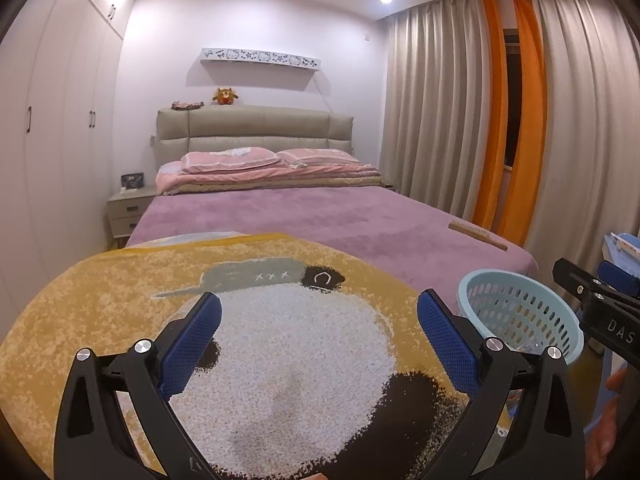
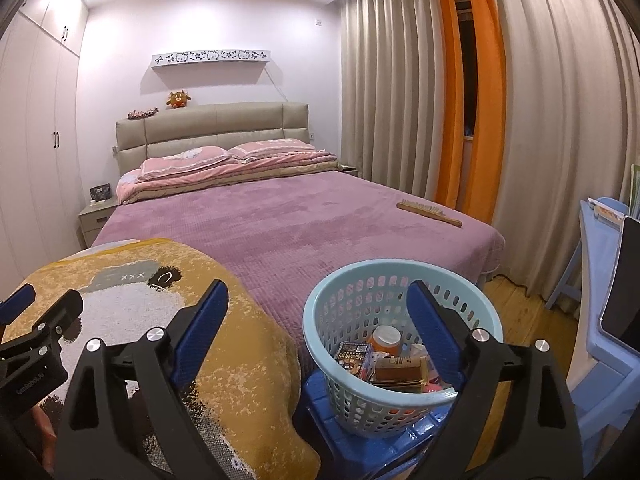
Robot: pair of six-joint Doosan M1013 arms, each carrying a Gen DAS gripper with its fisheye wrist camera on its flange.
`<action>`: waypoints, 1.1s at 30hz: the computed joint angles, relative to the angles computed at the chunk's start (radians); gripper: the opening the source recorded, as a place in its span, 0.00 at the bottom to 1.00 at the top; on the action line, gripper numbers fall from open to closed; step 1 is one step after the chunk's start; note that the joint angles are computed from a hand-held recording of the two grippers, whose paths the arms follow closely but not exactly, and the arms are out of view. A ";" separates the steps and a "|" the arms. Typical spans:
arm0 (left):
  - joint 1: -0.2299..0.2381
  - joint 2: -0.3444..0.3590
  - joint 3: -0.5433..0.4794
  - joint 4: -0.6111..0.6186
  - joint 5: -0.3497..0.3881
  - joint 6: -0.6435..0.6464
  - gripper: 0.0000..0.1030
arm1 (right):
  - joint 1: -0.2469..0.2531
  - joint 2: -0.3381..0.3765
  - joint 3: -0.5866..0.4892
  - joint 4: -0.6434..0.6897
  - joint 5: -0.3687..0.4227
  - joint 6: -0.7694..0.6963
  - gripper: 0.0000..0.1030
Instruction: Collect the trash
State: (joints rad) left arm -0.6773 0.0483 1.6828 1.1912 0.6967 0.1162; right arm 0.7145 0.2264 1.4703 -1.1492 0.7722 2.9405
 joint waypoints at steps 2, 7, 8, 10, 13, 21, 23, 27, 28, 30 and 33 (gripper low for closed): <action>0.002 0.000 -0.001 -0.009 -0.005 0.006 0.93 | -0.001 0.001 -0.001 0.008 -0.003 -0.006 0.84; 0.001 0.003 -0.005 -0.020 -0.001 0.019 0.93 | -0.003 0.005 -0.005 0.034 -0.011 -0.027 0.84; 0.000 0.005 -0.006 -0.022 0.003 0.023 0.93 | -0.004 0.005 -0.006 0.040 -0.013 -0.030 0.84; -0.001 0.006 -0.008 -0.024 0.007 0.029 0.93 | -0.003 0.006 -0.006 0.041 -0.012 -0.030 0.84; -0.002 0.008 -0.010 -0.028 0.010 0.033 0.93 | -0.004 0.006 -0.005 0.041 -0.015 -0.029 0.84; -0.003 0.010 -0.014 -0.042 0.014 0.044 0.93 | -0.009 0.005 -0.005 0.060 -0.027 -0.042 0.84; -0.002 0.010 -0.014 -0.042 0.014 0.043 0.93 | -0.009 0.006 -0.006 0.060 -0.026 -0.042 0.84; -0.001 0.010 -0.015 -0.047 0.013 0.049 0.93 | -0.010 0.005 -0.006 0.062 -0.029 -0.041 0.84; -0.002 0.010 -0.014 -0.046 0.012 0.047 0.93 | -0.010 0.005 -0.005 0.063 -0.030 -0.041 0.84; -0.002 0.010 -0.014 -0.044 0.013 0.046 0.93 | -0.011 0.005 -0.005 0.067 -0.033 -0.045 0.84; -0.002 0.010 -0.014 -0.046 0.012 0.047 0.93 | -0.011 0.004 -0.004 0.067 -0.035 -0.044 0.84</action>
